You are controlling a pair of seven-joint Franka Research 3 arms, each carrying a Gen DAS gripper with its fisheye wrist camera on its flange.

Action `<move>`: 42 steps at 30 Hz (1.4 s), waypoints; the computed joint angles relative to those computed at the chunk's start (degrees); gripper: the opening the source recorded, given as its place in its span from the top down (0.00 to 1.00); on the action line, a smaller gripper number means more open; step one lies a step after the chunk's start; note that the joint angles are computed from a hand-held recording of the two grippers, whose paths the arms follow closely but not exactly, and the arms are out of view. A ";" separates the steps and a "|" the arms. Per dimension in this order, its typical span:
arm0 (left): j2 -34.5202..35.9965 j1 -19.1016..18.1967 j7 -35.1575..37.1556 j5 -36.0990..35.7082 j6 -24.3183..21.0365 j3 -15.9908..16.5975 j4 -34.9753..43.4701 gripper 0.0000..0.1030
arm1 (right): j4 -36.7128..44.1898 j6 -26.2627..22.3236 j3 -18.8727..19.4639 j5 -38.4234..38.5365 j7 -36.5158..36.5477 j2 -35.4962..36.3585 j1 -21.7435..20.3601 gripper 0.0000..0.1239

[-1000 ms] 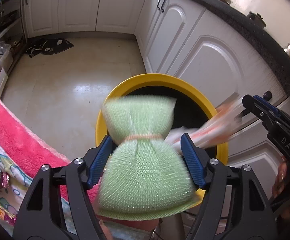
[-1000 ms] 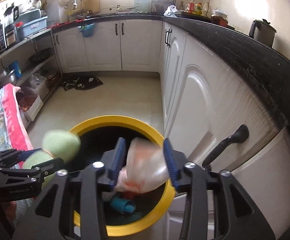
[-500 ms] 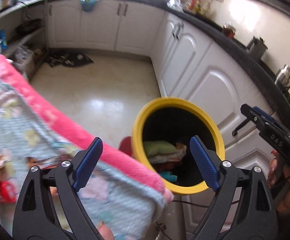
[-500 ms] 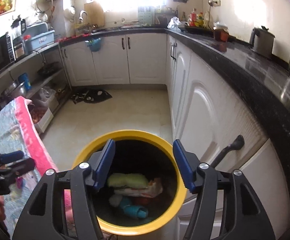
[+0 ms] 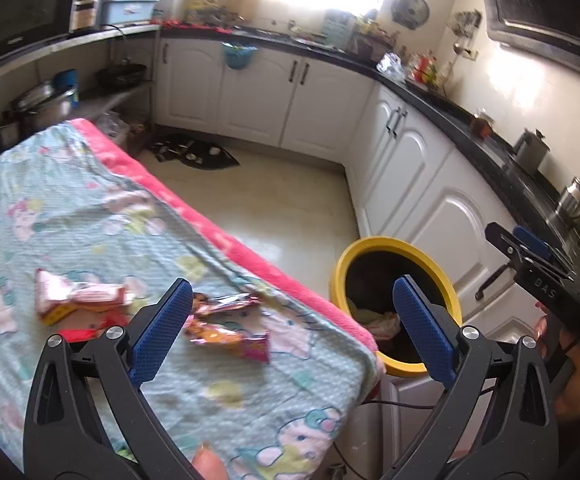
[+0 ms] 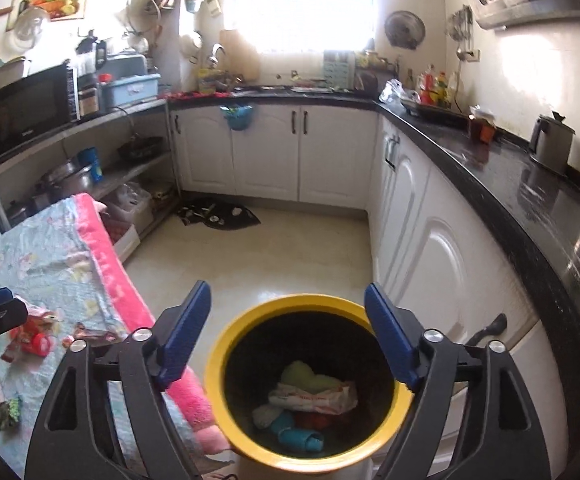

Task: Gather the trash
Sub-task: 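Move both open tools back over the remaining trash on the table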

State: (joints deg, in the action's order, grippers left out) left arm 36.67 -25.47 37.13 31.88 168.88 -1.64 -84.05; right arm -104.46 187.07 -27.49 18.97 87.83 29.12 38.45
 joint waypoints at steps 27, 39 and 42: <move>-27.47 -6.11 -55.44 49.17 -0.42 14.65 -30.22 0.10 | -4.95 6.53 40.25 -6.14 -12.24 -9.32 -24.22 0.29; -33.75 2.01 -61.27 55.37 -3.48 7.61 -37.29 0.10 | -4.39 4.44 47.10 -10.32 -12.42 -8.64 -27.31 0.28; -34.94 4.23 -61.74 56.02 -4.10 5.79 -38.79 0.10 | -4.22 3.88 48.92 -10.88 -12.89 -8.16 -28.31 0.27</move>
